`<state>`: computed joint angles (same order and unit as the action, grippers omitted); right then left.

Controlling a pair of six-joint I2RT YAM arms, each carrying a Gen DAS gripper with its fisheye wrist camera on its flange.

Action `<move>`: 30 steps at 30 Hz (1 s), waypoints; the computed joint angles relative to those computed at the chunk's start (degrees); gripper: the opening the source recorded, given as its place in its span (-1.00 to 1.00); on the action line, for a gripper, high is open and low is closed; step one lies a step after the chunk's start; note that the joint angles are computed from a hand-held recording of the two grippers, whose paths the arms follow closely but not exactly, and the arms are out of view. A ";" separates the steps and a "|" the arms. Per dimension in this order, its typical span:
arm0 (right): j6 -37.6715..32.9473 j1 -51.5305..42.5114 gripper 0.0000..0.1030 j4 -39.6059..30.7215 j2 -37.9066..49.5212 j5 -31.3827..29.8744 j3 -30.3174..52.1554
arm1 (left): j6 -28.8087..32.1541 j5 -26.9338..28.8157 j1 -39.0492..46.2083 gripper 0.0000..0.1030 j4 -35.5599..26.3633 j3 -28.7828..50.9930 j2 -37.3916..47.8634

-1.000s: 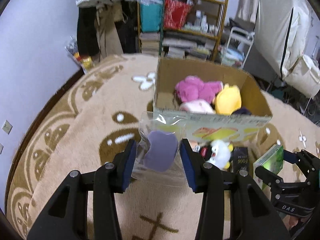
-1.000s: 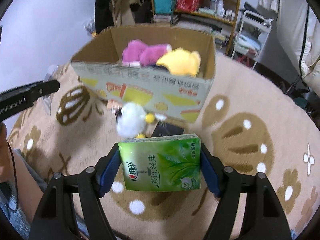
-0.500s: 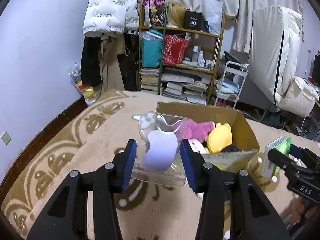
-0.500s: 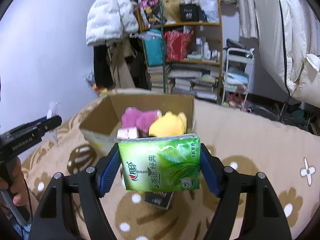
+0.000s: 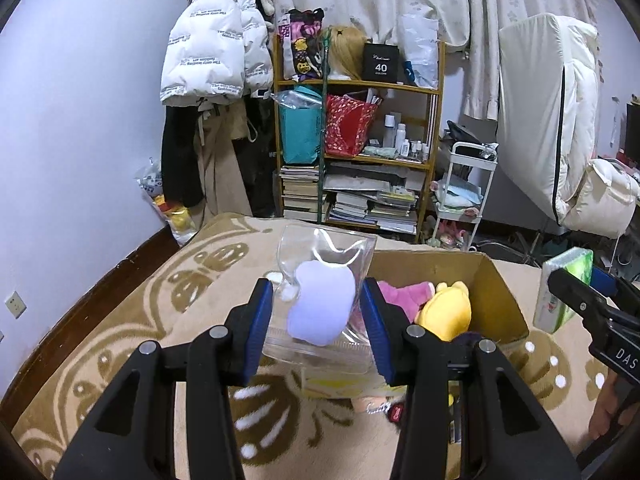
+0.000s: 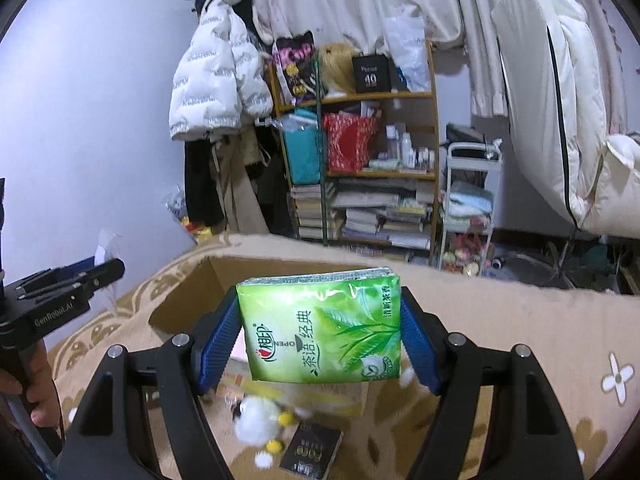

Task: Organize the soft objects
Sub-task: 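Carry both held items over the box and open both tools to drop them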

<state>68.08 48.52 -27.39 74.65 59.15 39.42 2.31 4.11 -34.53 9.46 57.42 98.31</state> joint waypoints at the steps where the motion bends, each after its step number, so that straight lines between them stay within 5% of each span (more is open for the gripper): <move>1: -1.63 -0.49 0.52 1.76 -0.09 0.34 -0.45 | 0.00 -0.18 -0.34 -0.16 0.36 0.47 0.59; 9: -10.86 -6.00 0.52 15.29 -2.13 -2.41 -5.49 | -0.63 -1.45 -1.90 -0.16 2.03 3.56 4.17; 17: -16.29 -13.97 0.53 28.50 -5.10 -12.25 -12.22 | 0.28 -0.79 -2.34 -0.14 1.58 6.44 7.85; 30: -18.95 -19.76 0.53 40.36 -0.94 -19.31 -15.58 | 0.94 -0.07 -2.64 -0.12 -0.41 9.60 12.09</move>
<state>49.13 28.77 12.98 73.70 39.84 23.84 3.25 4.03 -37.17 9.05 67.02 110.40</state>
